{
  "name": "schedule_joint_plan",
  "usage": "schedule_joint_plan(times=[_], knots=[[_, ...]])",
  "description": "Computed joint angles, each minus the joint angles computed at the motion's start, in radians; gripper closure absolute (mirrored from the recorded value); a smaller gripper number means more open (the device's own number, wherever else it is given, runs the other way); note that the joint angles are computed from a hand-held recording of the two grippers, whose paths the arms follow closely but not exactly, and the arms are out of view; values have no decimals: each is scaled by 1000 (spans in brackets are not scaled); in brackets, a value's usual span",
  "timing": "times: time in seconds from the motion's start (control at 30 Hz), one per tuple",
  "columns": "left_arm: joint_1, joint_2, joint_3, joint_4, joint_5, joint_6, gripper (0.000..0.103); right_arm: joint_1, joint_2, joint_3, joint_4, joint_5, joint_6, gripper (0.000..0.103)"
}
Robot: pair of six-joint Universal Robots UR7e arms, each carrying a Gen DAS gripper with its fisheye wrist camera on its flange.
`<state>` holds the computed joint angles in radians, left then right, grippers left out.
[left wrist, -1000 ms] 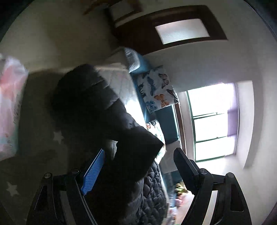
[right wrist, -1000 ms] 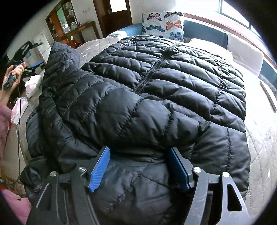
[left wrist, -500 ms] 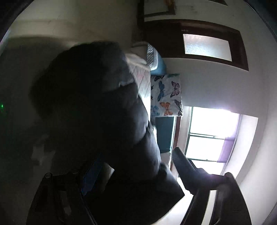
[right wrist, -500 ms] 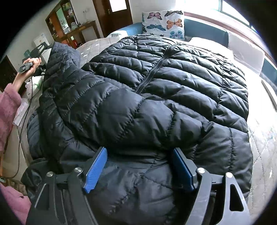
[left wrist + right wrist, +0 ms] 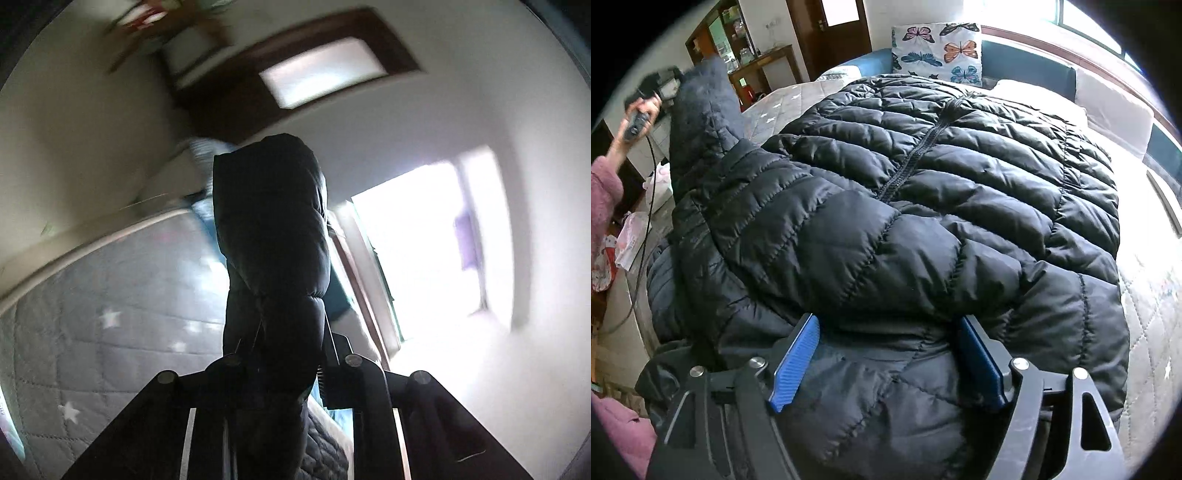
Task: Fold large clothes
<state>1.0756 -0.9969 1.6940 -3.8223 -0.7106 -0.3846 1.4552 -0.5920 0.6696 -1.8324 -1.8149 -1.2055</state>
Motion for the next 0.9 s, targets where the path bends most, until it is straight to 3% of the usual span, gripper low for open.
schedule_joint_plan(times=[0.23, 0.53, 0.7, 0.9], knots=[[-192, 88, -131, 113, 19, 293, 83, 3, -26, 17, -14, 37, -3, 18], [-342, 394, -465, 433, 104, 405, 83, -28, -106, 55, 9, 157, -38, 18], [-409, 632, -648, 587, 112, 323, 83, -51, -119, 41, 42, 200, -30, 18], [-373, 907, -978, 884, -43, 157, 83, -78, -123, 13, 61, 224, -12, 18]])
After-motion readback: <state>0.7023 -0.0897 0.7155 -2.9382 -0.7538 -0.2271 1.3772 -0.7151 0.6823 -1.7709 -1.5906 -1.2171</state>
